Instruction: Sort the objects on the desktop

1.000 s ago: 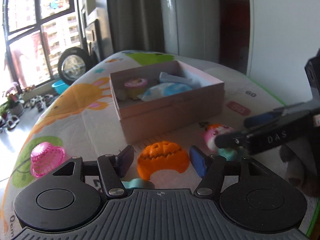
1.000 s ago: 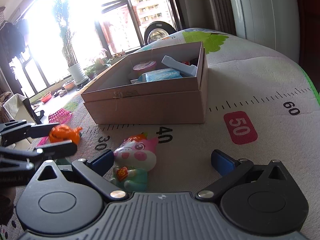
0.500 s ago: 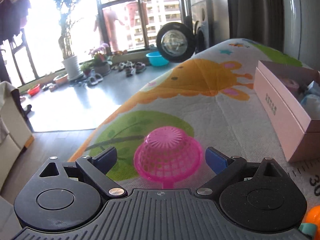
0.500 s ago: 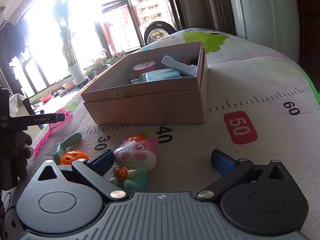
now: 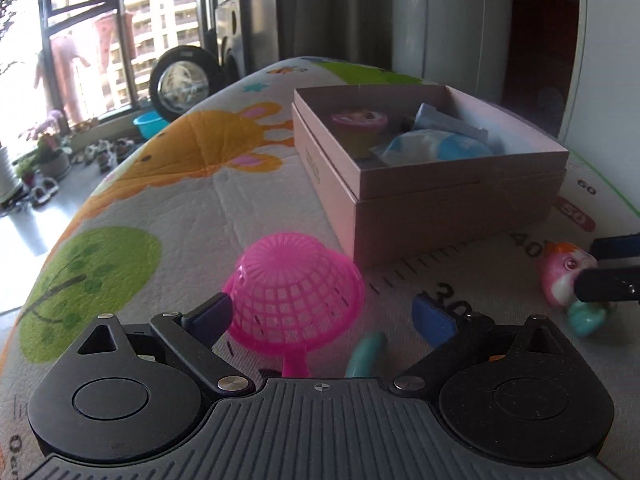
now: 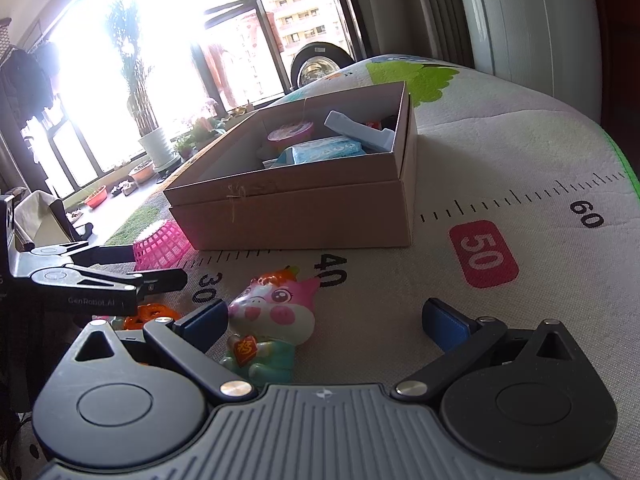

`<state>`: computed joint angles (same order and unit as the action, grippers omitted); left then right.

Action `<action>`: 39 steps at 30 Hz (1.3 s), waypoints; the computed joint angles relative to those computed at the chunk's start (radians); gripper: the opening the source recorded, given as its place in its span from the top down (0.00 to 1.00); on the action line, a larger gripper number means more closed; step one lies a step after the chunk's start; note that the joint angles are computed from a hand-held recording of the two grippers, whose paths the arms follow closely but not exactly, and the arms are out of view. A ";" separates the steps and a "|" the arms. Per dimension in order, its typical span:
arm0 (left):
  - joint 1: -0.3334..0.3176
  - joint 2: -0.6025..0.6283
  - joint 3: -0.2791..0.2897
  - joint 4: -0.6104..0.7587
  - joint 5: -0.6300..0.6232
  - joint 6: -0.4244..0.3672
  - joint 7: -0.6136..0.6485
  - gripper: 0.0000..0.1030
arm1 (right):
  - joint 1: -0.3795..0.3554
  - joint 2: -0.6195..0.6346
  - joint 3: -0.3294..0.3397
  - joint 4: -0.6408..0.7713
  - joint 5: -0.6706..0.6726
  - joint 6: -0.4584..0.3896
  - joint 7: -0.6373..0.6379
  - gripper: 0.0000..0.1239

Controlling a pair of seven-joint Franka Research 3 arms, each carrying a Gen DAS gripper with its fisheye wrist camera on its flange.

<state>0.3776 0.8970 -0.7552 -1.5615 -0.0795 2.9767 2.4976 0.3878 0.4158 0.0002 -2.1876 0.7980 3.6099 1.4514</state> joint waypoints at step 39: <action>0.461 -0.043 -0.376 -0.481 0.271 0.064 0.129 0.09 | -0.011 -0.007 0.011 -0.009 -0.005 0.006 -0.004 0.17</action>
<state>0.8386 0.8537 -1.1314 -2.0424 0.1912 3.0412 2.6268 0.3772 0.4090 0.0114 -2.1968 0.7935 3.6157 1.4473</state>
